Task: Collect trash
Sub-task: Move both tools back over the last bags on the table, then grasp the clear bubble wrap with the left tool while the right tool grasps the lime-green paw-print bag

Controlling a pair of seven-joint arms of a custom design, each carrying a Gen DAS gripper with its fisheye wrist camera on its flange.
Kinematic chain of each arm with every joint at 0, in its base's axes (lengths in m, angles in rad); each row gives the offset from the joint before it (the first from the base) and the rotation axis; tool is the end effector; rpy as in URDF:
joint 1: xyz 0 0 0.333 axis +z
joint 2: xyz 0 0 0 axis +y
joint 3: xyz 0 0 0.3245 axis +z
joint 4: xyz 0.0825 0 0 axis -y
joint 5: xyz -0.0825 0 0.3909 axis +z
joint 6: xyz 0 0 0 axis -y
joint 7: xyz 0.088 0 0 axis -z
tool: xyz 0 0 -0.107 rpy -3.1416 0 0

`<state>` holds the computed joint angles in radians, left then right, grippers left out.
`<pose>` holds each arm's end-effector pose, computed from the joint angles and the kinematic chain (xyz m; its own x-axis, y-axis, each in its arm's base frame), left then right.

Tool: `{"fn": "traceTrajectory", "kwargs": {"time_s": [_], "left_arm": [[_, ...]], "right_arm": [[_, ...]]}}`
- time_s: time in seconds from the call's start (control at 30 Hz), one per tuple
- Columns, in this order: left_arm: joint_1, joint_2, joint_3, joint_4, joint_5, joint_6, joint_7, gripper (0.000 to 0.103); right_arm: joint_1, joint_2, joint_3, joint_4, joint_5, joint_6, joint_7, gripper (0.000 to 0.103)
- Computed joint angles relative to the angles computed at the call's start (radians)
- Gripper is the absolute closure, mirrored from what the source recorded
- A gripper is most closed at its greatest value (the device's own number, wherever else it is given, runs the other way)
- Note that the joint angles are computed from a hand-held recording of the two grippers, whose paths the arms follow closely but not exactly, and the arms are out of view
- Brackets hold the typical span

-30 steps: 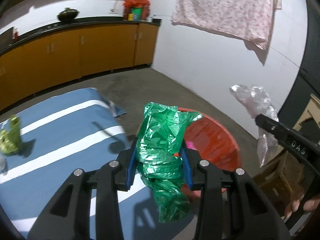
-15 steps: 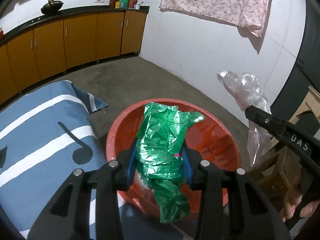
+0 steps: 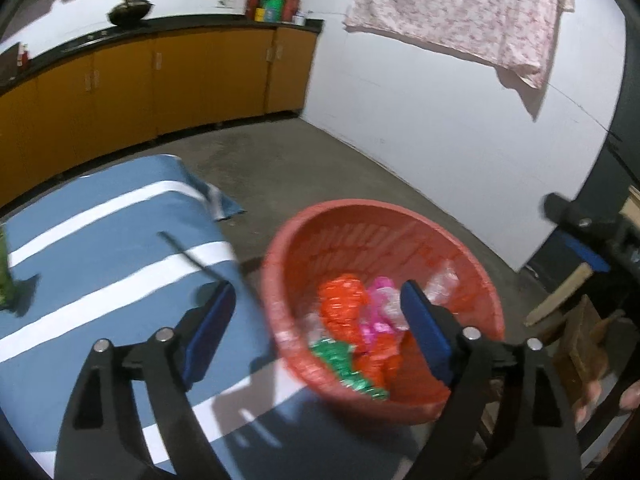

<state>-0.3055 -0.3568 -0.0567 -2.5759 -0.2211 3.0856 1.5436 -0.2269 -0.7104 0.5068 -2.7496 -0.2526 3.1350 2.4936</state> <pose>0.4385 -0.1486 0.4919 -0.2014 -0.9636 0.1756 -0.6703 0.0048 -0.7420 0.3651 0.1481 0.5149 -0.1604 -0.9531 -0.2566 -0.4606 0.3022 -0.8346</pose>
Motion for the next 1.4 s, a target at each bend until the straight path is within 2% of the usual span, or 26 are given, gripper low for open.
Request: {"fn": "traceTrajectory", "kwargs": {"time_s": [0.03, 0.17, 0.27, 0.37, 0.5, 0.6, 0.77, 0.8, 0.9, 0.97, 1.03, 1.13, 1.2, 1.27, 1.4], "left_arm": [[0.055, -0.022, -0.04, -0.02, 0.026, 0.002, -0.031, 0.014], [0.217, -0.13, -0.137, -0.107, 0.126, 0.001, -0.128, 0.009], [0.289, -0.211, -0.156, -0.166, 0.184, -0.006, -0.174, 0.008], [0.366, -0.306, -0.164, -0.229, 0.232, -0.031, -0.214, 0.008], [0.448, -0.41, -0.142, -0.294, 0.284, -0.069, -0.23, 0.008], [0.536, -0.506, -0.13, -0.355, 0.323, -0.091, -0.234, 0.008], [0.668, -0.612, -0.081, -0.421, 0.363, -0.113, -0.213, 0.008], [0.703, -0.629, -0.064, -0.432, 0.368, -0.115, -0.202, 0.008], [0.78, -0.646, -0.032, -0.449, 0.373, -0.103, -0.176, 0.008], [0.824, -0.641, -0.019, -0.453, 0.37, -0.086, -0.161, 0.008], [0.867, -0.628, 0.002, -0.451, 0.365, -0.066, -0.14, 0.008], [0.913, -0.588, 0.019, -0.432, 0.352, -0.036, -0.111, 0.008], [0.933, -0.56, 0.027, -0.419, 0.344, -0.01, -0.091, 0.008], [0.951, -0.527, 0.027, -0.403, 0.337, 0.022, -0.072, 0.008], [0.939, -0.468, 0.045, -0.37, 0.313, 0.051, -0.035, 0.008]], "right_arm": [[-0.014, -0.015, 0.021, 0.002, -0.005, -0.013, 0.005, 0.002], [-0.067, -0.049, 0.101, 0.026, -0.05, -0.055, 0.025, 0.002], [-0.062, -0.042, 0.125, 0.053, -0.094, -0.068, 0.023, 0.002], [-0.023, 0.0, 0.123, 0.082, -0.112, -0.053, 0.022, 0.002], [0.054, 0.087, 0.098, 0.124, -0.107, -0.02, 0.007, 0.002], [0.099, 0.178, 0.112, 0.188, -0.113, -0.012, -0.018, 0.002], [0.138, 0.373, 0.192, 0.35, -0.178, -0.018, -0.043, 0.01], [0.125, 0.437, 0.238, 0.406, -0.213, -0.029, -0.038, 0.013], [0.072, 0.594, 0.358, 0.537, -0.352, -0.069, 0.032, 0.02], [0.085, 0.73, 0.393, 0.637, -0.499, -0.123, 0.115, 0.024], [0.177, 0.87, 0.359, 0.753, -0.623, -0.197, 0.183, 0.024], [0.304, 1.006, 0.294, 0.891, -0.667, -0.278, 0.205, 0.024], [0.375, 1.066, 0.248, 0.965, -0.676, -0.323, 0.216, 0.024], [0.418, 1.102, 0.22, 1.011, -0.658, -0.352, 0.198, 0.024], [0.524, 1.162, 0.144, 1.103, -0.664, -0.428, 0.158, 0.027]]}}
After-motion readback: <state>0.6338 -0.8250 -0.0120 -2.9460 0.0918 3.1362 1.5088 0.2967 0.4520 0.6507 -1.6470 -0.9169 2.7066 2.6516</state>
